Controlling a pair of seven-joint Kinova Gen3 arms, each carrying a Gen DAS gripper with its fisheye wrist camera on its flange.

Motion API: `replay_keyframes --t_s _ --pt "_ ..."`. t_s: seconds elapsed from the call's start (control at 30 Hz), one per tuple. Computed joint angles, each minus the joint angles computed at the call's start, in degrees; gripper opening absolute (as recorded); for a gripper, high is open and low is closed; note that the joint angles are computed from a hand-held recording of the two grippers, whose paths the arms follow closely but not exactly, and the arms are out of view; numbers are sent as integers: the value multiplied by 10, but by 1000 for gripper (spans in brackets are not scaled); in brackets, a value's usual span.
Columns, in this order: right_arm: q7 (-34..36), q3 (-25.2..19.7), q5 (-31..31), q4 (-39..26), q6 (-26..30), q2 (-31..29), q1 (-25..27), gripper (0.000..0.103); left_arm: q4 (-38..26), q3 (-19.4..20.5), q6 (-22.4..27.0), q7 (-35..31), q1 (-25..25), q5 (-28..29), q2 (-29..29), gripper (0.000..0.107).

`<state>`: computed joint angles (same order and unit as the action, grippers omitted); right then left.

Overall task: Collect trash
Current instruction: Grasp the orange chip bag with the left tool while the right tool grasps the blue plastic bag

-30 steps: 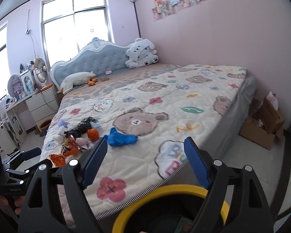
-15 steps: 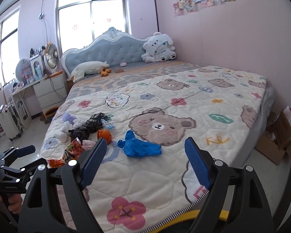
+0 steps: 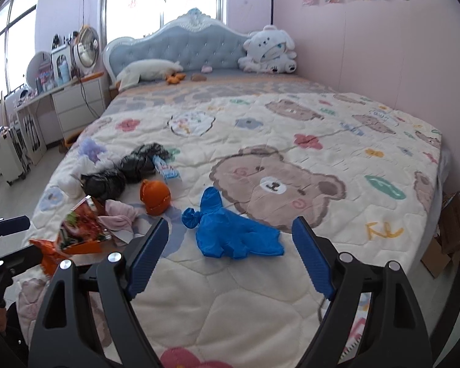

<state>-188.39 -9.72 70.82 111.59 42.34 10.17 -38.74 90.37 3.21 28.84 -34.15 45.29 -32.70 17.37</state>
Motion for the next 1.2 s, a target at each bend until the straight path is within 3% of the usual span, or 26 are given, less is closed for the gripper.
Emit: replay_keyframes --t_s 0.33,0.7,0.8,1.03,1.1,1.2 --pt "102 45 -73 -63 -44 77 13 79 -17 7 -16 -51 -30 60 30 95" --pt "177 96 -141 -117 -55 134 0 79 -37 -14 -32 -88 -18 95 58 95" --pt "195 105 -162 -123 -65 141 1 71 -43 -28 -28 -87 -2 83 65 82" --pt "226 129 -196 -136 -84 159 -7 57 -43 -11 -36 -131 -15 107 72 53" --pt "235 133 -201 -140 -85 162 -11 41 -38 -9 -46 -138 -21 118 69 45" --pt "243 140 -205 -150 -73 171 -21 33 -33 -5 -55 -152 -28 134 66 38"
